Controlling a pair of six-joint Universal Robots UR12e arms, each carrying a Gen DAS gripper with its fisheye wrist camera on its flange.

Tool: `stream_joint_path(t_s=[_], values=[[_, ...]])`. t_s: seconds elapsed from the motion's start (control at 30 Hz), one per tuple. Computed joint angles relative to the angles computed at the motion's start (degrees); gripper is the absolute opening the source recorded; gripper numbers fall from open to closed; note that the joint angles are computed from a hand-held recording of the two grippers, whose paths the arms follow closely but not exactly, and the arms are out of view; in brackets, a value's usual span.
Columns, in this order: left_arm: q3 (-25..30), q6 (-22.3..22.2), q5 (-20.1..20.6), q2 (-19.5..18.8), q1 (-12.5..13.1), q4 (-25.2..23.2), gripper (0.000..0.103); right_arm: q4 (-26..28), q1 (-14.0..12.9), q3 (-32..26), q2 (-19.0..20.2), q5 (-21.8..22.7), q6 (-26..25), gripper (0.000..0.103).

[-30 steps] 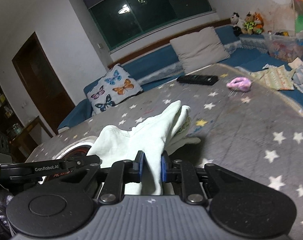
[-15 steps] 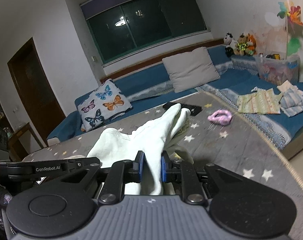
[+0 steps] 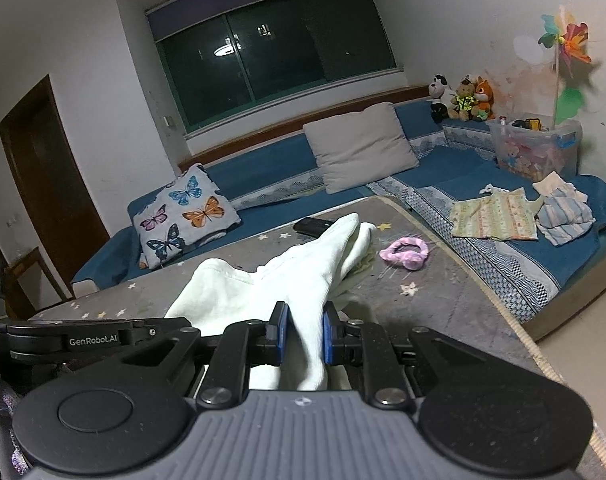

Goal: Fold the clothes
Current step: 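Grasp the shirt's edge with the right gripper while the left gripper holds its edge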

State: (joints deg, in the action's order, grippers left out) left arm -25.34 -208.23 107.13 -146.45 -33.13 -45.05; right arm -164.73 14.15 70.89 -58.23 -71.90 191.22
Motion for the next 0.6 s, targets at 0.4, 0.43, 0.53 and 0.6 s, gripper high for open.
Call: stream_joint_path(t_s=[0.4,0.43,0.53,0.6], values=[[6.2,-1.3,-0.1,-3.6,0.2,-5.7,0.005,2.1,-0.2,-0.7,0.9,-0.4,-0.3,0.016],[6.5,-1.4,-0.2,-3.8,0.2,-6.0,0.005,2.2,-0.2,-0.6,0.9,-0.4,-0.4,0.016],[7.8,-1.3,-0.4,-4.5,0.2,-6.9,0.005,2.6,-0.3,-0.6,1.0,-0.6,-0.3,0.016],[8.8,-1.2,-0.4,-5.1,0.2,-7.5,0.005,2.8,-0.3,-0.7,1.1,-0.8,-0.2,0.016]])
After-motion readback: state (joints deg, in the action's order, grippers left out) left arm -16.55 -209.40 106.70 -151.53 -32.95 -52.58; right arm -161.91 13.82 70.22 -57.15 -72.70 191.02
